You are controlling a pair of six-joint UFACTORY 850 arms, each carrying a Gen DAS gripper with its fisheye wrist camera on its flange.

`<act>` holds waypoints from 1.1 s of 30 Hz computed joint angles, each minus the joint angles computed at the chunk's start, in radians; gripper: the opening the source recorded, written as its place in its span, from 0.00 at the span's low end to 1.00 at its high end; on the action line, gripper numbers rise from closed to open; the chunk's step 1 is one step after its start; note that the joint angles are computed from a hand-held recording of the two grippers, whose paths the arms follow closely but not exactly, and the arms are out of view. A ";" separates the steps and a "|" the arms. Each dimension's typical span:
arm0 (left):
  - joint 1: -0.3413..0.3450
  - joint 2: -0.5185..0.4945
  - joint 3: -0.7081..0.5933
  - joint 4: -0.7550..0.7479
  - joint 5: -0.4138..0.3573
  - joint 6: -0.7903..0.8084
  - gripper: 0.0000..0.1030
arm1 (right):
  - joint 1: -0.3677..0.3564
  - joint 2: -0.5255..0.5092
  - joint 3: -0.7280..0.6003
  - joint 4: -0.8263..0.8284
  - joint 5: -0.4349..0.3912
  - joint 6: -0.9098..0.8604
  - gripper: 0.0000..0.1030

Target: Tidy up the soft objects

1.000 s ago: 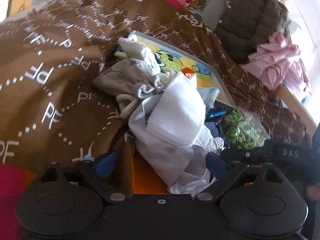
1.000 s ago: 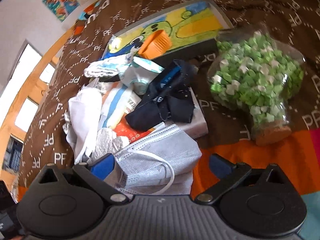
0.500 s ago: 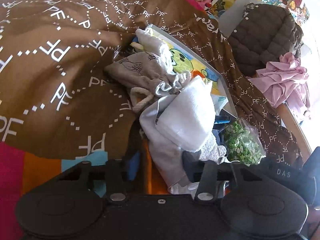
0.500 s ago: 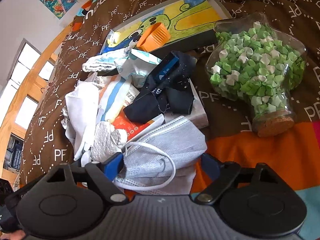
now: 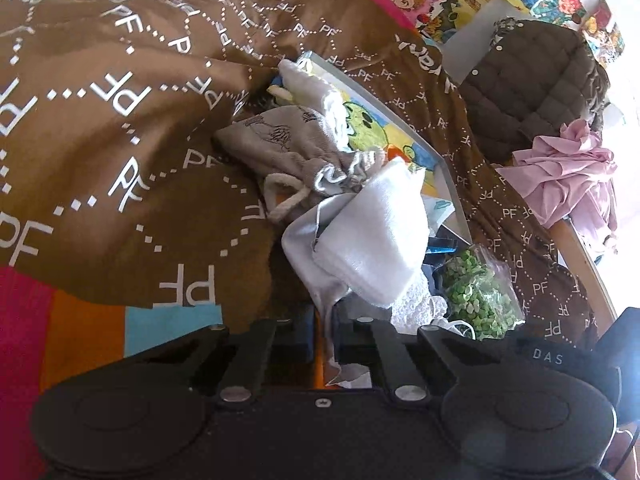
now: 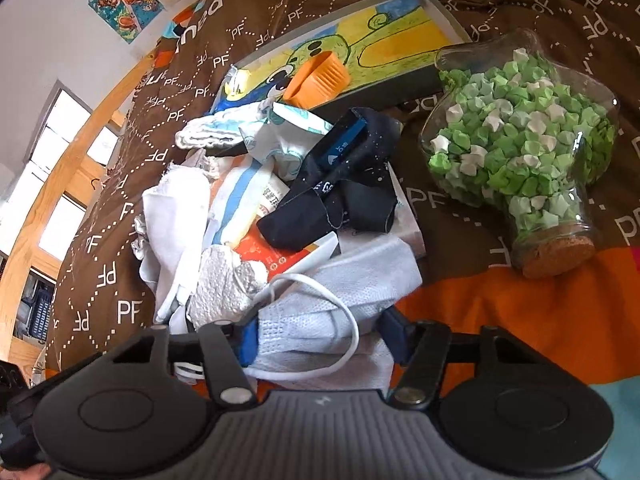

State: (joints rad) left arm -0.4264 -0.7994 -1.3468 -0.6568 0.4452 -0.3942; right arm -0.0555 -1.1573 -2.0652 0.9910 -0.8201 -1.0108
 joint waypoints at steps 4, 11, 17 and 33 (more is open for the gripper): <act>-0.018 0.002 -0.012 -0.108 0.012 0.167 0.06 | -0.006 0.014 0.021 0.033 0.024 -0.018 0.53; -0.055 -0.003 -0.047 -0.301 0.031 0.543 0.04 | -0.014 0.024 0.036 0.081 0.009 -0.057 0.51; -0.064 0.004 -0.031 -0.168 0.031 0.469 0.00 | -0.022 0.041 0.062 0.131 -0.015 -0.112 0.51; -0.084 -0.005 -0.054 -0.310 0.028 0.647 0.06 | -0.026 0.064 0.096 0.162 -0.027 -0.157 0.51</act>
